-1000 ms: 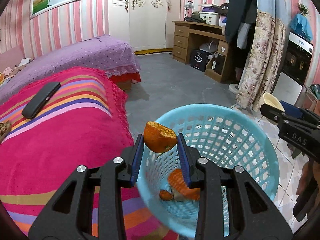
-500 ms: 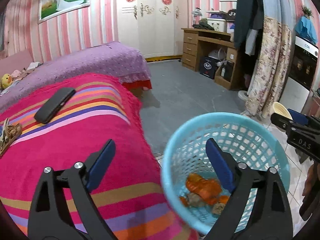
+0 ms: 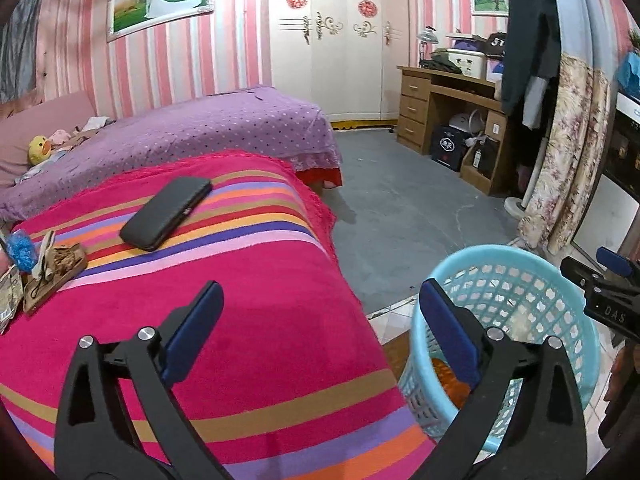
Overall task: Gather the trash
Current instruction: 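Move both grippers back over the bed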
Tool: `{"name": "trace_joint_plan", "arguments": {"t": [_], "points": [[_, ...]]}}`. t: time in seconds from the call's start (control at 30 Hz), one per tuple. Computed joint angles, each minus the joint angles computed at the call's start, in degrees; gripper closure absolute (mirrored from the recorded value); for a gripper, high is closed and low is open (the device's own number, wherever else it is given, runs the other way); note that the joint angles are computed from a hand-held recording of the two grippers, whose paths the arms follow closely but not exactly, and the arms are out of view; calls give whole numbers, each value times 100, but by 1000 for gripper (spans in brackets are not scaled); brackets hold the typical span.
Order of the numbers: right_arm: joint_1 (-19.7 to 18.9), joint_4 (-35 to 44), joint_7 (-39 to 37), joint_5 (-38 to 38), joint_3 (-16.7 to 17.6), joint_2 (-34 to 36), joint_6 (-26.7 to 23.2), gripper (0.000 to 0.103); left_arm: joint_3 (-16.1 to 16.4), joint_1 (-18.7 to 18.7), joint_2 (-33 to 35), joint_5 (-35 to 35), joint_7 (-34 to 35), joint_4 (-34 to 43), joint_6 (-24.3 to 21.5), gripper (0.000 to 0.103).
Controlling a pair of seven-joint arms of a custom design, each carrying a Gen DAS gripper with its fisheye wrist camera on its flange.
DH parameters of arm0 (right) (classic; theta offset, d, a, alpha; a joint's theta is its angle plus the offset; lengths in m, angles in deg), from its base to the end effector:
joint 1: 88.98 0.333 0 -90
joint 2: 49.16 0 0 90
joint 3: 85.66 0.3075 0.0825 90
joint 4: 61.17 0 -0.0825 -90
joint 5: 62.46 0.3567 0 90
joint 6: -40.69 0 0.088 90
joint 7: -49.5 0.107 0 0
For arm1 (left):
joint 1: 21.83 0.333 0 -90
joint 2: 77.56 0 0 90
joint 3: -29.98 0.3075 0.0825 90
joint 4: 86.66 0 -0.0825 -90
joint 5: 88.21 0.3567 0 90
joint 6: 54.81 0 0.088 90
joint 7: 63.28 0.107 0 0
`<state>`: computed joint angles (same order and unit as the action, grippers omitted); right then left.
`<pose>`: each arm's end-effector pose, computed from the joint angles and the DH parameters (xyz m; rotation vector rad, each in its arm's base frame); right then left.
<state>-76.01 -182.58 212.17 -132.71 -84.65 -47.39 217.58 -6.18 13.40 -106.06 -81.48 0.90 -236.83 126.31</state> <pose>0.5095 0.2064 0.4738 -1.7438 1.4641 -0.7675 0.4280 -0.0415 0.5010 -1.7704 1.4067 -0.7408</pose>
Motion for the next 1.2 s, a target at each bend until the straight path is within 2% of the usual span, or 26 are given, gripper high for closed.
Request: {"name": "trace_joint_plan", "arguments": {"t": [0.1,0.2,0.4,0.53,0.63,0.8,0.93,0.97,1.07,1.2], "points": [[66,93,445,-277,39,-15,-148,6,346,-221,-63,-35,141,-56,-58,8],[160,218,738,-442,122,2,-351,6,475,-163,-275,-50,225,-197,4,7],[432,470,983,-594,296,34,-655,5,1206,-429,-589,-287,676,-454,-126,6],[638,701,1066,-659,383,129,-728,5,1563,-351,-826,-349,1038,-584,-220,6],[842,919,1033,-583,453,263,-790,5,1979,-364,-947,-423,1404,-651,-315,6],[1244,1317,900,-363,490,563,-828,5,2512,2,-1033,-486,2046,-688,-401,6],[1628,1699,613,-160,516,875,-985,5,3239,30,-869,-807,2499,-593,-522,6],[1718,1749,586,-118,500,932,-972,5,3320,123,-788,-873,2563,-559,-511,6],[1947,1995,224,291,498,1193,-892,5,3399,496,-500,-947,2744,-430,-475,6],[2287,2390,-414,760,488,1561,-1040,5,3353,1146,-18,-871,2875,-241,-415,6]]}}
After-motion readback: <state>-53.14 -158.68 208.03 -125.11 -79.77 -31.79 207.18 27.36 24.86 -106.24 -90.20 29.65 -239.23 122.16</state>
